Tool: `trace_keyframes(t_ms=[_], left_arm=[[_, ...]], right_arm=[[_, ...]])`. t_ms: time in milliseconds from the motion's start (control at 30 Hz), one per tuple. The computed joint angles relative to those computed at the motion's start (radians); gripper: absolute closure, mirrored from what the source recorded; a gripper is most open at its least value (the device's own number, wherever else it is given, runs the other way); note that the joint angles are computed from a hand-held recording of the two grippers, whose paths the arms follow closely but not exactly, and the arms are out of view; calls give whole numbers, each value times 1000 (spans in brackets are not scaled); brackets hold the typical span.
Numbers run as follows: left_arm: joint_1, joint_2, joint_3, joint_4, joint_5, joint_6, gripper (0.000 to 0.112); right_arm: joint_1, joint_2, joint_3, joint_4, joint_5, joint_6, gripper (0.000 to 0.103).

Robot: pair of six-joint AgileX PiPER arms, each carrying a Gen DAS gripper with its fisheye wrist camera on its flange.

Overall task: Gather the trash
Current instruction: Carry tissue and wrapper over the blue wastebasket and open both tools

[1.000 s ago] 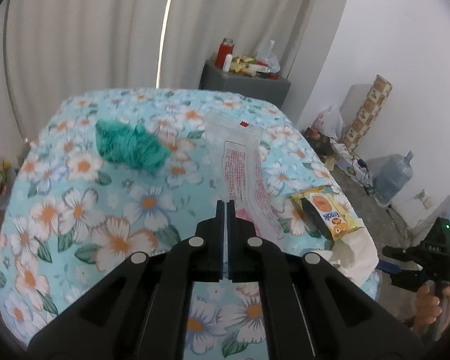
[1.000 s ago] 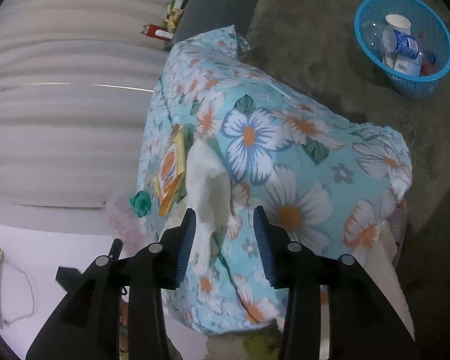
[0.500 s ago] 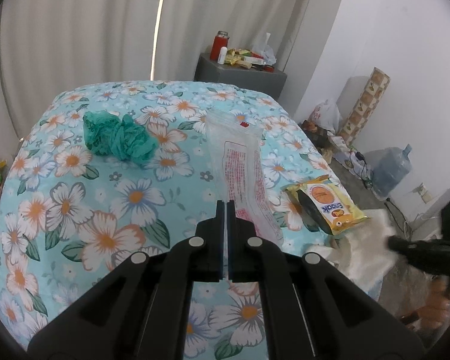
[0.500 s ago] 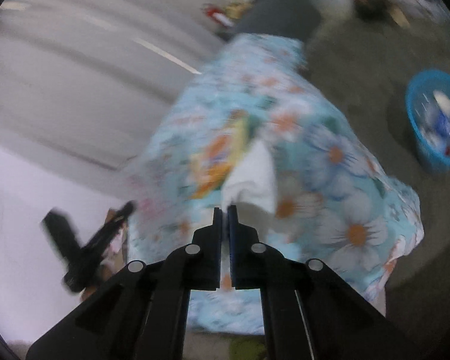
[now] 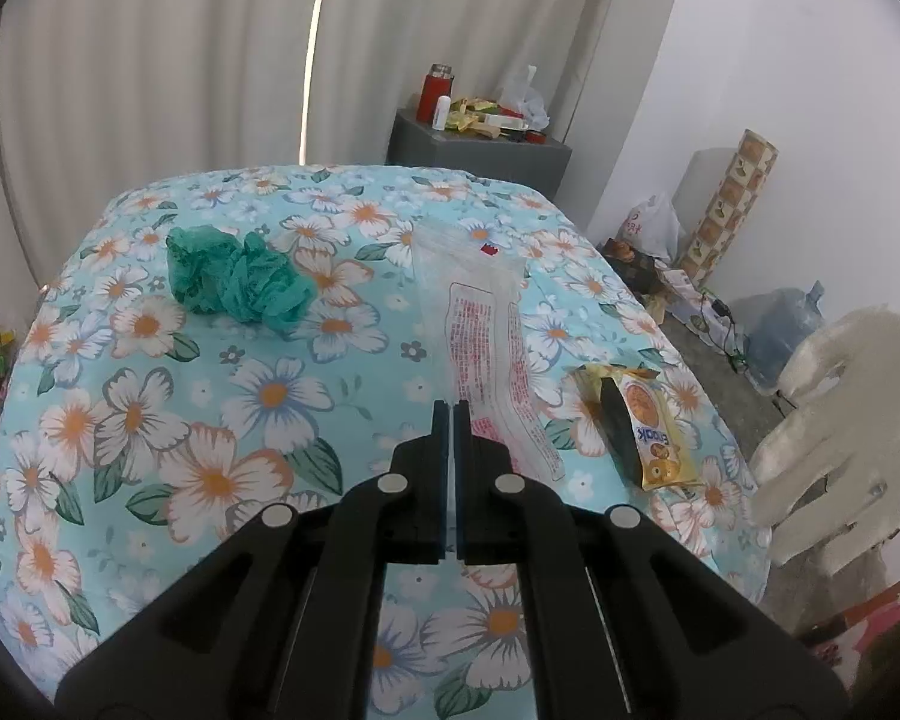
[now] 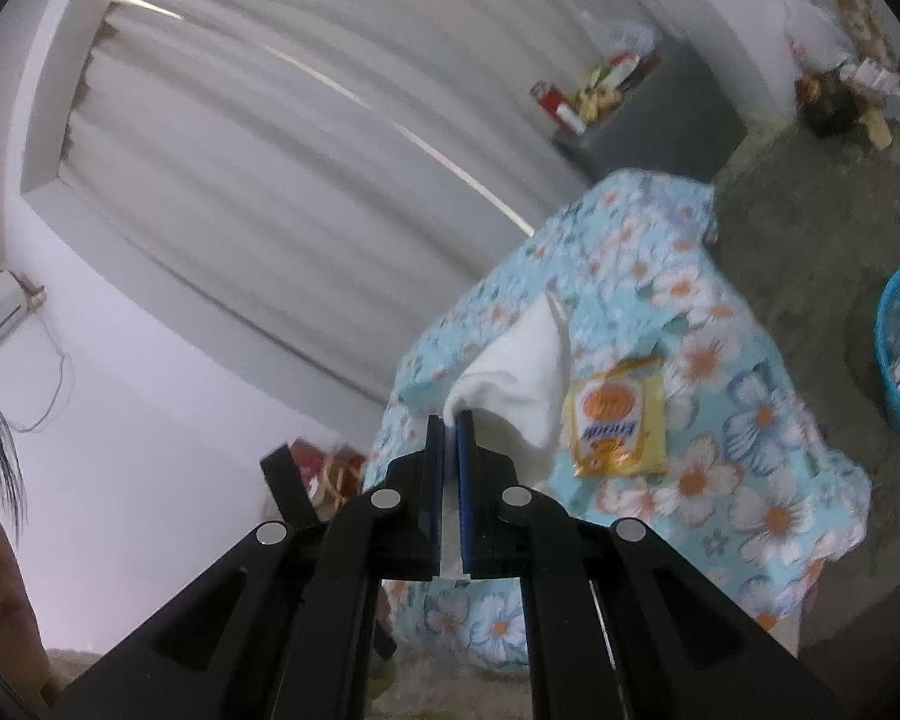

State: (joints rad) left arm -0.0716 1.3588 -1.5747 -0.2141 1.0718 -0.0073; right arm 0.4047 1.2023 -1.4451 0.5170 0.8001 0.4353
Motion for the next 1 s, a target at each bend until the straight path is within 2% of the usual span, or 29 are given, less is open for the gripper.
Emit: trace_keyframes(t_ms=[67, 433, 700, 867, 1000], left_arm=[[7, -4, 0, -13, 1, 10, 112], [-39, -18, -38, -33, 22, 37, 112], [-138, 42, -172, -24, 48, 27, 112], [-250, 119, -306, 21, 73, 9, 112], [-347, 227, -470, 50, 138, -3, 112]], right_arm=[[-3, -11, -3, -44, 1, 44, 98], [-57, -70, 116, -69, -2, 128, 98], [-127, -138, 145, -91, 10, 143, 98], [-244, -192, 202, -11, 17, 85, 98], [-388, -241, 279, 134, 21, -37, 98]])
